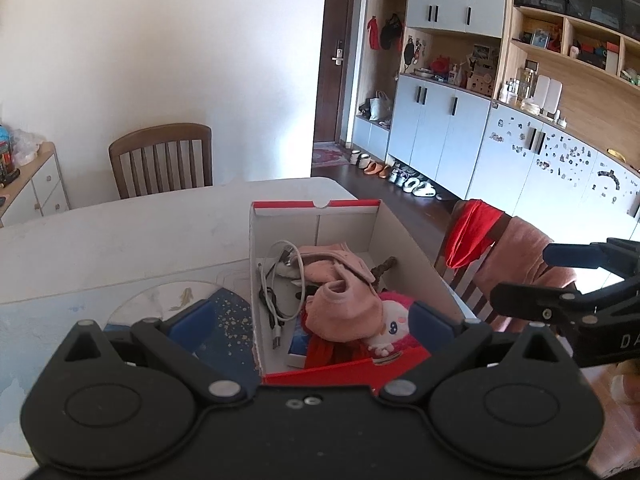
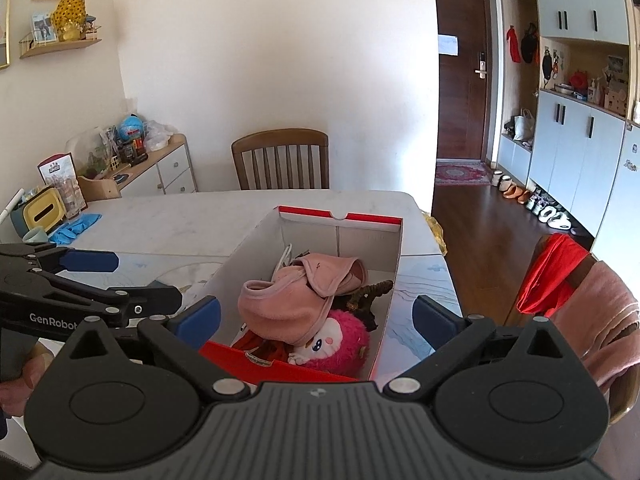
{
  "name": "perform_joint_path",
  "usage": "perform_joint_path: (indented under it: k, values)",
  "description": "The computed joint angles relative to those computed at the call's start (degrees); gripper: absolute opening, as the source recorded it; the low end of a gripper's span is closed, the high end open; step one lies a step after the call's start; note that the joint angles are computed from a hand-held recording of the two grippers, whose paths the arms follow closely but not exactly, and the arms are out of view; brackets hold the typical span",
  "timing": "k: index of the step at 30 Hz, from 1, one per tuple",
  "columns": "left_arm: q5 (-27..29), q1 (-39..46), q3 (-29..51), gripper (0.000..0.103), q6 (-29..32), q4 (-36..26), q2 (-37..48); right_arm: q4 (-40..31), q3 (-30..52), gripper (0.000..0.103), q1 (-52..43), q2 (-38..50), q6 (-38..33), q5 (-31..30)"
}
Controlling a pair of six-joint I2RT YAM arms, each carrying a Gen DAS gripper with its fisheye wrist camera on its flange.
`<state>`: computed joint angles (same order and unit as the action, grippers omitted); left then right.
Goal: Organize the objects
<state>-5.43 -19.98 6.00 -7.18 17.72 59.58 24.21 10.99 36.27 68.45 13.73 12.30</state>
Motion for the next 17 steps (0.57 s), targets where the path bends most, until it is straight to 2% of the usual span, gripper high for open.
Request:
perform_joint_path:
  k: [17]
  values:
    - [-0.2, -0.5, -0.1, 0.102, -0.3, 2.2, 2.0, -1.6, 0.0, 0.103, 0.0, -0.2, 0.7, 1.1]
